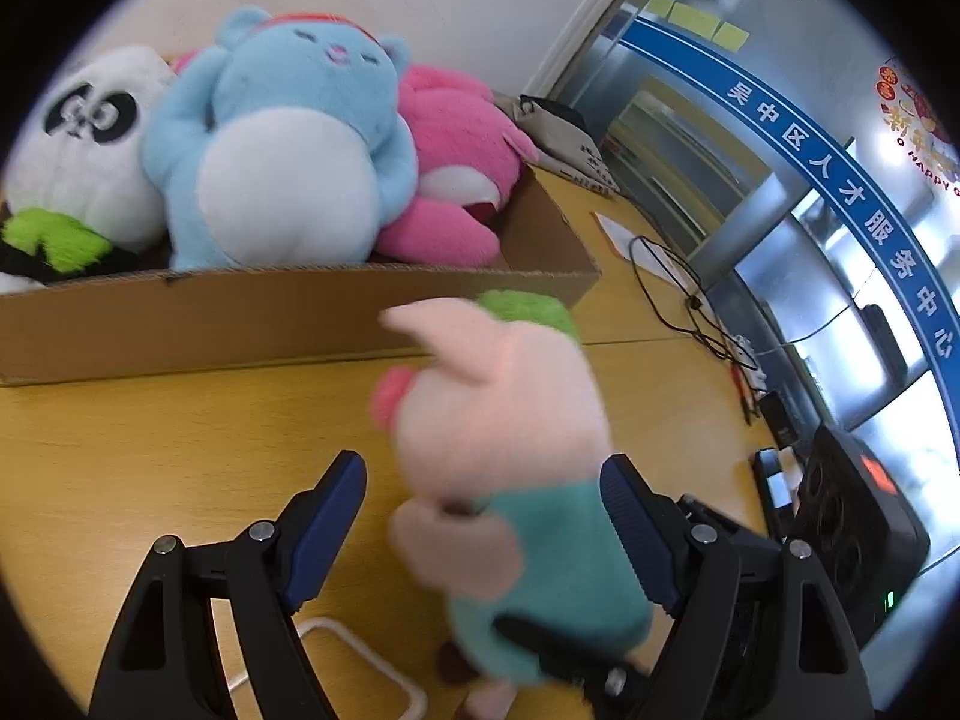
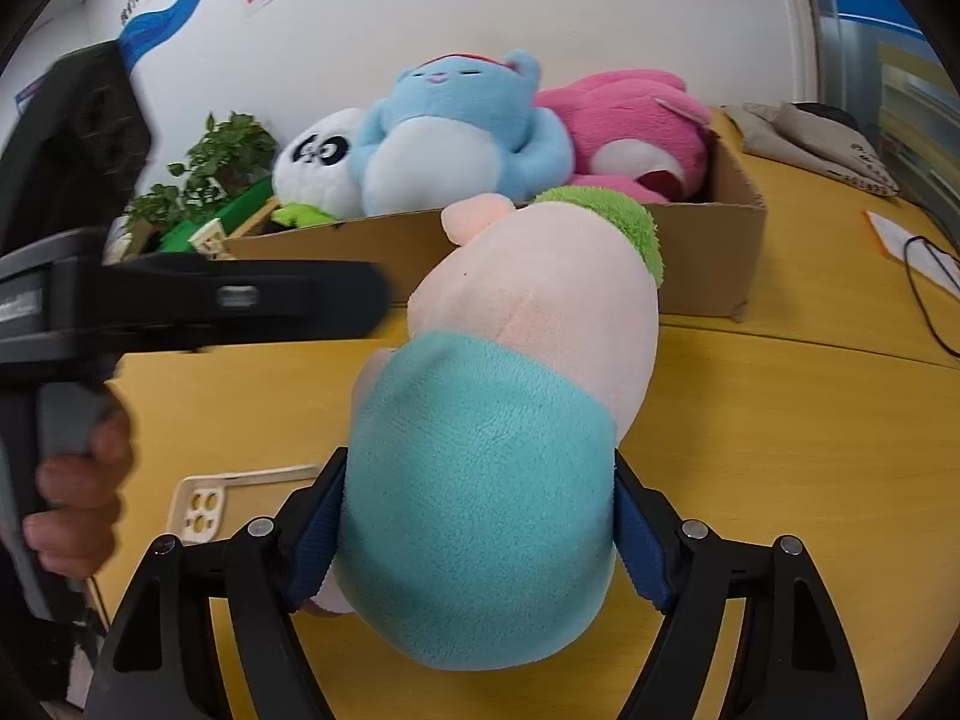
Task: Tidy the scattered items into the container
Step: 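Lift the pig with both grippers and carry it over the box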
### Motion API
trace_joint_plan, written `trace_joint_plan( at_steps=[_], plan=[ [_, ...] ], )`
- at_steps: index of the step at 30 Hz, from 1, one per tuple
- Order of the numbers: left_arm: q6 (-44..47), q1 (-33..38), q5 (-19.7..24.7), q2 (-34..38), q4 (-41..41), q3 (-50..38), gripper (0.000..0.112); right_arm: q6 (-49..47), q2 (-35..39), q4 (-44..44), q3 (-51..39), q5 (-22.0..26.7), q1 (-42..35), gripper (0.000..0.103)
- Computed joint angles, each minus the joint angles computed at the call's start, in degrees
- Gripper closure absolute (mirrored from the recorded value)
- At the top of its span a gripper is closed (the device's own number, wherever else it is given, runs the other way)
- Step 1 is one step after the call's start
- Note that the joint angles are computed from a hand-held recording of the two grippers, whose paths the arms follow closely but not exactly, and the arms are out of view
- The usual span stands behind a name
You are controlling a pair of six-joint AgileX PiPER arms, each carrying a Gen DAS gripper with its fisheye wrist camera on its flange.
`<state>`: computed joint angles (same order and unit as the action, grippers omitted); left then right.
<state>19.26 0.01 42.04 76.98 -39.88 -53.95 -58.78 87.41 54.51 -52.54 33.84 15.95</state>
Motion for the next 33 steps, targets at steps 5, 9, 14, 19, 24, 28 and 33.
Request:
trace_joint_plan(
  at_steps=[5,9,14,19,24,28,33],
  plan=[
    [-4.9,-2.79,-0.52,1.56,6.23,-1.82,0.034,-5.33,-2.9,3.7,3.8,-1.48,2.19,0.024],
    [-8.59,-4.21,1.75,0.77,11.74,-4.41,0.043,-6.7,-2.85,4.79,3.46,-0.14,1.25,0.028],
    [-14.67,-5.46,6.13,-0.27,18.66,-10.47,0.046,-6.0,-3.88,3.93,1.8,0.61,1.91,0.03],
    [-16.76,-7.11,9.12,2.52,24.38,-22.39,0.047,-6.73,-3.79,4.06,-4.49,3.83,-0.05,0.03],
    [-14.35,-5.05,13.66,12.68,23.79,-42.76,0.047,-2.97,2.47,-0.43,-20.97,7.78,-2.48,0.03],
    [-14.45,-3.99,19.68,22.84,24.73,-60.92,0.047,-1.46,10.7,-2.71,-37.18,12.27,-4.32,0.03],
    [-16.85,-4.9,24.71,36.65,28.4,-78.59,0.047,-2.13,23.63,-1.33,-54.79,17.08,-6.65,0.03]
  ],
)
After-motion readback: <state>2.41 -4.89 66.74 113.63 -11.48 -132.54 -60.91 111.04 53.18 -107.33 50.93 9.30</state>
